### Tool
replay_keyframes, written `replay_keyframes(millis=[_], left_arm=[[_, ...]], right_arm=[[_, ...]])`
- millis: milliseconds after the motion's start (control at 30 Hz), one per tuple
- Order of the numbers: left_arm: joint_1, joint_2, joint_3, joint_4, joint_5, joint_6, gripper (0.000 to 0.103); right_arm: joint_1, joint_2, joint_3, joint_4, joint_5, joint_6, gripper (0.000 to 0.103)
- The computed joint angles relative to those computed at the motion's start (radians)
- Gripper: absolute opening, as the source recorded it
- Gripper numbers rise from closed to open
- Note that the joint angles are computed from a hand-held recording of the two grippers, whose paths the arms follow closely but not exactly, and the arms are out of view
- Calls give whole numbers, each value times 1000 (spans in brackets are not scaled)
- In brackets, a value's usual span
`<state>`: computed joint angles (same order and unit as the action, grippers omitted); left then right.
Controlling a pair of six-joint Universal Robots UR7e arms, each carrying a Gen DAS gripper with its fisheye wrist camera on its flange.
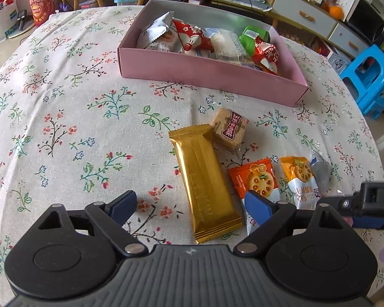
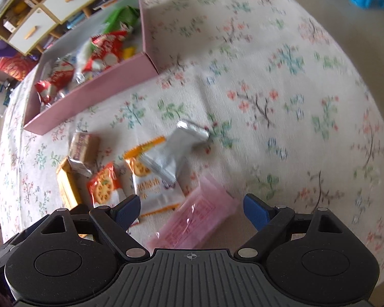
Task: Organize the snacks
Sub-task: 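Open both tools and move them back to the loose snacks, then grasp the gold bar with the left tool while right grasps pink pack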
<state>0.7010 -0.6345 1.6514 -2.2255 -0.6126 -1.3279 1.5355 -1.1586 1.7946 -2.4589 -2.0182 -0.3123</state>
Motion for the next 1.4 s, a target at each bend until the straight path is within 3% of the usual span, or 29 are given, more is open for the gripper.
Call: replay_keyframes(millis=[233, 333, 400, 533, 567, 600, 800, 900, 967, 1033, 1100, 1300, 1367, 1400], left_arm=[[1, 15, -16, -5, 26, 48, 70], [-3, 20, -20, 13, 44, 113, 49], [-5, 17, -12, 3, 44, 167, 40], [-1, -13, 30, -66, 10, 265, 31], [-1, -24, 42, -75, 0, 276, 30], [-1, -33, 51, -78, -8, 279, 30], [1, -98, 111, -62, -41, 302, 29], [2, -126, 148, -92, -49, 301, 30], [-3, -130, 165, -113, -35, 298, 35], [-7, -130, 176, -141, -32, 287, 52], [-8, -127, 179, -159, -37, 268, 58], [-8, -105, 148, -103, -13, 208, 54], [-8, -102, 137, -66, -3, 189, 45], [-9, -103, 135, -57, 1, 189, 33]], right_arm=[[9, -2, 41, -47, -46, -28, 88], [16, -7, 67, -100, -62, -85, 73], [13, -14, 69, -95, -46, -116, 56], [11, -15, 66, -102, -42, -175, 47], [12, -12, 65, -112, -50, -195, 36], [13, -7, 63, -125, -59, -216, 34], [11, 13, 62, -218, -90, -324, 33], [6, 17, 48, -212, -83, -326, 33], [1, 13, 37, -189, -69, -291, 38], [-3, 12, 21, -149, -61, -248, 42], [-6, 11, 14, -131, -54, -221, 48], [-7, 13, 28, -147, -70, -208, 48], [-6, 13, 35, -165, -77, -210, 45], [-5, 13, 38, -174, -79, -216, 35]])
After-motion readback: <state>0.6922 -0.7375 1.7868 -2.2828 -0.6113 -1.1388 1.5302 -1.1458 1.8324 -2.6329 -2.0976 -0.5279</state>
